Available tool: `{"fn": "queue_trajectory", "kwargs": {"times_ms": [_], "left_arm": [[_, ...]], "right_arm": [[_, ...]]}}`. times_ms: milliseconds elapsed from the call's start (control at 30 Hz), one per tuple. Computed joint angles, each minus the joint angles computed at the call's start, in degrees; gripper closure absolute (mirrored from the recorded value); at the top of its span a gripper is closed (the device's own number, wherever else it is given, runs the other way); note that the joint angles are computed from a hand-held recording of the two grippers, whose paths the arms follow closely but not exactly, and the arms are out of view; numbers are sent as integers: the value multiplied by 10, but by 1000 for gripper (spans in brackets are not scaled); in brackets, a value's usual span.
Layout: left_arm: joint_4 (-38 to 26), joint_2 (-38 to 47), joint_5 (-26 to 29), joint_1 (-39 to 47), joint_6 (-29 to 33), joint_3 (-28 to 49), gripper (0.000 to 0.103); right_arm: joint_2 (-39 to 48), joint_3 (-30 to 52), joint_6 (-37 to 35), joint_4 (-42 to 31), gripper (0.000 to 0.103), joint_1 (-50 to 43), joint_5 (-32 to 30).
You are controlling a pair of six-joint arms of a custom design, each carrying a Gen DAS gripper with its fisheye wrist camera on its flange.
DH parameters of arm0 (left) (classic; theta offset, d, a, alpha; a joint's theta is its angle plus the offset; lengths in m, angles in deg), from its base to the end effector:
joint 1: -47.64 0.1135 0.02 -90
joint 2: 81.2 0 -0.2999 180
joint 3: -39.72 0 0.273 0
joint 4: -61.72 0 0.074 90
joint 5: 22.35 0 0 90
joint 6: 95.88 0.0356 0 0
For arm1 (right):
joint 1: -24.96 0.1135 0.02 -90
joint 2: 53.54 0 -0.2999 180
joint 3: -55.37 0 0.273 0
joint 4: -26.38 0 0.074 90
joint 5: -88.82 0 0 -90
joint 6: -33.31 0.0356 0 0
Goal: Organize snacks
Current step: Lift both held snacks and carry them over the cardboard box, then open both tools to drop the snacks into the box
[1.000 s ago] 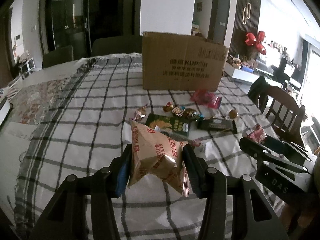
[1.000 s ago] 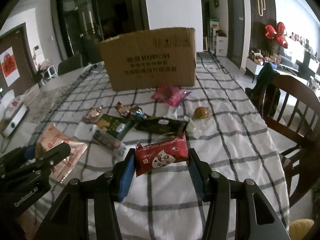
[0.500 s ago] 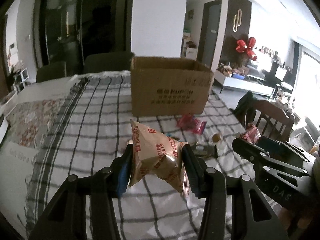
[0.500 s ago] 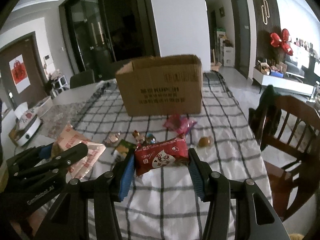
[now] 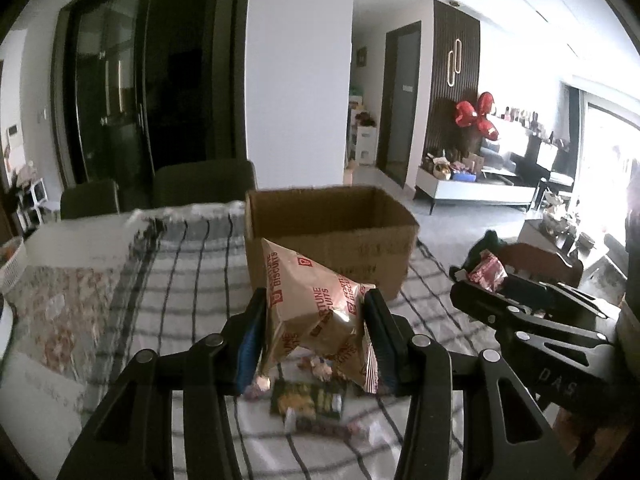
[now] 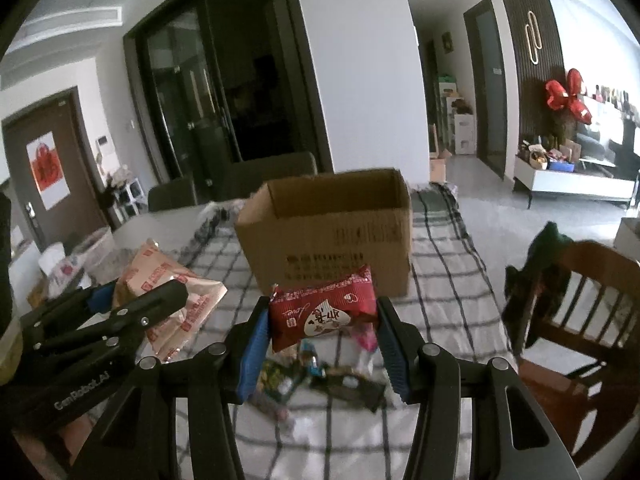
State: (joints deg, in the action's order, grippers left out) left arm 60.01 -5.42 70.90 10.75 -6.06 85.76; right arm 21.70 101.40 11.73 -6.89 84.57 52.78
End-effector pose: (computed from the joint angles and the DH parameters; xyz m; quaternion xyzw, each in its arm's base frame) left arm 0.2202 -0.1678 0.2116 0.2877 0.8232 -0.1788 0.4556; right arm 0.1390 0.1802 0.1861 0.1741 0.8547 -0.0025 0.4890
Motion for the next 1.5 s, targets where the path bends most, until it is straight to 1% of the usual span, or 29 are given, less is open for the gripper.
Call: {"fn": "queue_trajectory", "kwargs": {"times_ms": [133, 333, 467, 700, 900, 967, 1067, 1233, 1300, 1367, 1433, 1467, 1500], "left_arm": [[3, 29, -1, 5, 6, 40, 56], [-5, 87, 1, 13, 16, 109, 56], [-8, 121, -6, 12, 19, 150, 56], [-25, 196, -5, 19, 25, 233, 56], [-62, 266, -1, 19, 25, 315, 56], [-77, 292, 2, 20, 24, 345, 56], [-99, 329, 3, 20, 25, 387, 56], [-114, 369, -3, 20, 29, 430, 54], [-116, 382, -7, 21, 32, 443, 50], [-117, 391, -7, 23, 35, 452, 39], [-114, 393, -11, 23, 39, 452, 36], [-115, 393, -13, 23, 41, 452, 33], [-113, 392, -16, 23, 41, 450, 31]], "right_arm": [[-24, 0, -93, 52, 51, -53, -17], [-31, 5, -206, 121, 51, -134, -56], [-28, 11, -261, 157, 51, -186, -97], [8, 31, -346, 214, 51, -273, -170], [53, 63, -393, 236, 51, -331, -218], [69, 73, -407, 244, 51, -357, -244], [91, 86, -420, 249, 51, -382, -269], [134, 109, -432, 253, 51, -417, -310], [147, 115, -434, 255, 51, -426, -321], [157, 117, -433, 260, 50, -431, -324], [164, 121, -430, 257, 43, -435, -326], [167, 124, -427, 255, 37, -435, -324], [166, 123, -427, 258, 37, -435, -320]]}}
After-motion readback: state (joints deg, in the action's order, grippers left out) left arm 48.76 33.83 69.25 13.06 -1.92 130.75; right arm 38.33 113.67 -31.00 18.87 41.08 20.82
